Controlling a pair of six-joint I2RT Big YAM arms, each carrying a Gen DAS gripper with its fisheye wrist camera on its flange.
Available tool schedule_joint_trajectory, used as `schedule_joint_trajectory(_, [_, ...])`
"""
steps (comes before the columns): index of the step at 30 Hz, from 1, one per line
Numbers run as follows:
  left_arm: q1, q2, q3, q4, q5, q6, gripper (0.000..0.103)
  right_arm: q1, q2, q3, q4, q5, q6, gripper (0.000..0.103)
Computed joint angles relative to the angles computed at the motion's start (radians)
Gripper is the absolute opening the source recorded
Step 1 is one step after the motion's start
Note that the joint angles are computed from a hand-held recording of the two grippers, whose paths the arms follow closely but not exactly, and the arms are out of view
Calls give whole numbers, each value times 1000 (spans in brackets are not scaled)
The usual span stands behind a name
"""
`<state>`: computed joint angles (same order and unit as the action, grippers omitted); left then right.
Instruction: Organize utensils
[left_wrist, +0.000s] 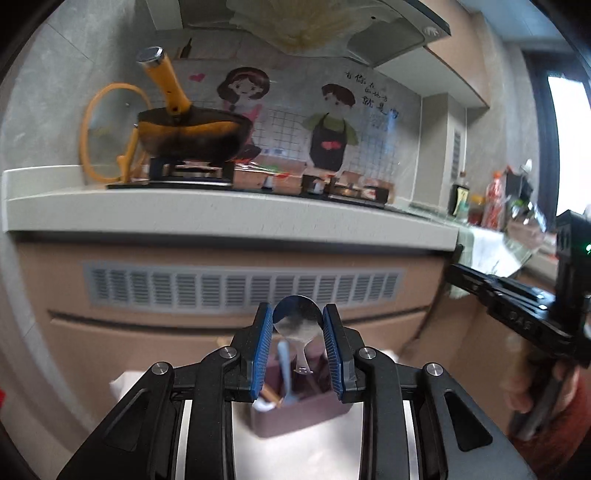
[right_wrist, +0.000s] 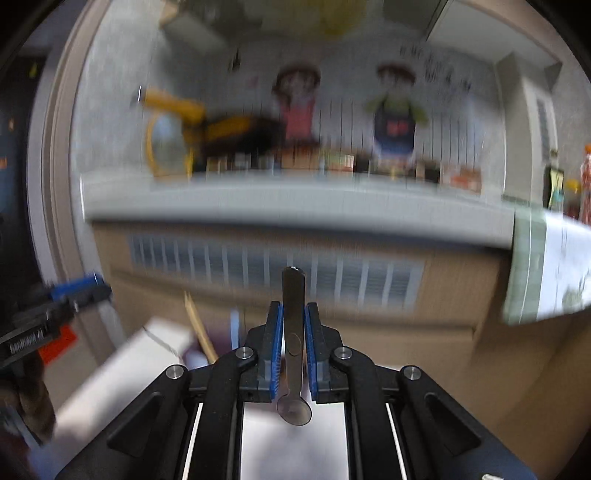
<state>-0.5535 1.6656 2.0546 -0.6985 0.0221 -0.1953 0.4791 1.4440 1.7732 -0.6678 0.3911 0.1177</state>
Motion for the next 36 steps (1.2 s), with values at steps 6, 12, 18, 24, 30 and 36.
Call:
schedule_joint_trajectory(6, [45,235,398,-233,88,-28,29,-31,142,200,-61,-43,-14,10])
schedule_joint_trajectory(12, [55,375,559,-364,119,-51,29,-68,244,267,-124,-114,33,10])
schedule_joint_trajectory(18, [48,439,578,-407,137,-66,29,-94,301,265,-165,-173,57,10])
schedule_joint_trajectory(24, [29,350,343,-271,135,-22,60,-124,329,227,-240,-340,99,16])
schedule_joint_trajectory(30, [2,17,-195,82,-51,-38,60,-80,163,12,-150,-199,135,21])
schedule_joint_trajectory(36, [-79,-230,-518,119,-239,-51,60,59,-86,-299,-51,-105,185,21])
